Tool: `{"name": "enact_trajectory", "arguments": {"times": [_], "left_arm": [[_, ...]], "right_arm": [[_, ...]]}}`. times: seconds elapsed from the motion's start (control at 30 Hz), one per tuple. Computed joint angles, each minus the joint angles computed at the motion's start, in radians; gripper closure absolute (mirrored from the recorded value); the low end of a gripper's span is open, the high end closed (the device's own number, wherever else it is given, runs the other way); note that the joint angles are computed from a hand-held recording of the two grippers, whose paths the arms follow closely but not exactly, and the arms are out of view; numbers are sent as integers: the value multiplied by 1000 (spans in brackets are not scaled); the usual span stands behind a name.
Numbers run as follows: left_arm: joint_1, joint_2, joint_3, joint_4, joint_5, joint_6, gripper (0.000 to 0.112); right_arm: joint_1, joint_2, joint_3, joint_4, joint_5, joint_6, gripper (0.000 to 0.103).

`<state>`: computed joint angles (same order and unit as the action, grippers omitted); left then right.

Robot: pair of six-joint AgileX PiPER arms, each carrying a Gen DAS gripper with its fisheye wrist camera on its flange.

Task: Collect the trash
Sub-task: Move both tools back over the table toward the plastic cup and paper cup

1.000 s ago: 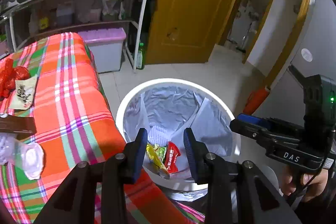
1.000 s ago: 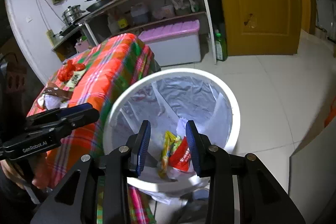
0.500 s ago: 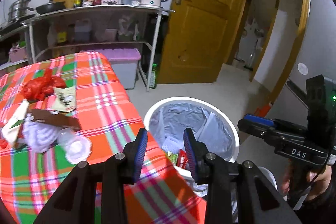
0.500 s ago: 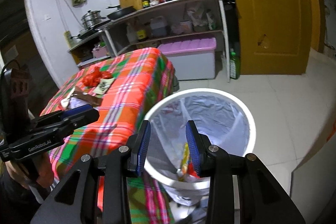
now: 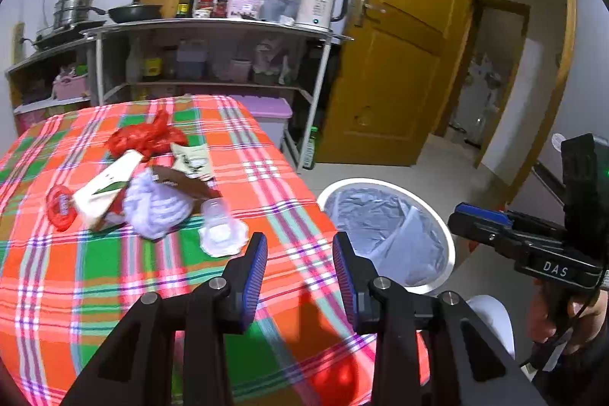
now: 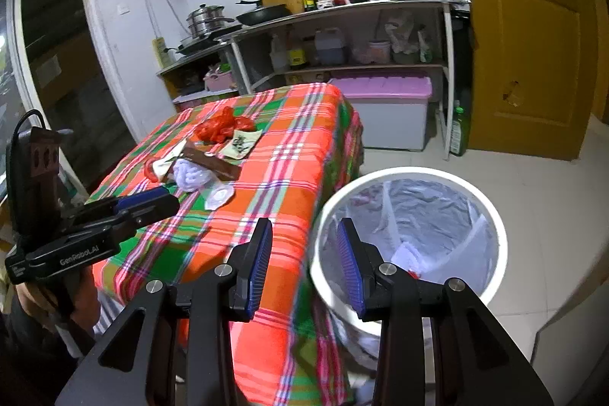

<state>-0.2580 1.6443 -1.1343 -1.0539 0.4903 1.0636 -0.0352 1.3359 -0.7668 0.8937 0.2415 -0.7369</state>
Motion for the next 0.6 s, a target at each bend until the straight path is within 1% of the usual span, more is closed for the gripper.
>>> {"name": "enact_trajectory", "arguments": {"times": [0.07,0.27,0.6], "left_arm": [[22,-13,14,-12,2,13,77],[76,-35,41,-36,4,42,77],[152,-42,65,-41,-1,52,77]], "right_arm": [[5,1,-4,11,4,-13,66],[52,14,-23,-44,-7,43,66],[127,110,-98,-70,-7,69,66]]}}
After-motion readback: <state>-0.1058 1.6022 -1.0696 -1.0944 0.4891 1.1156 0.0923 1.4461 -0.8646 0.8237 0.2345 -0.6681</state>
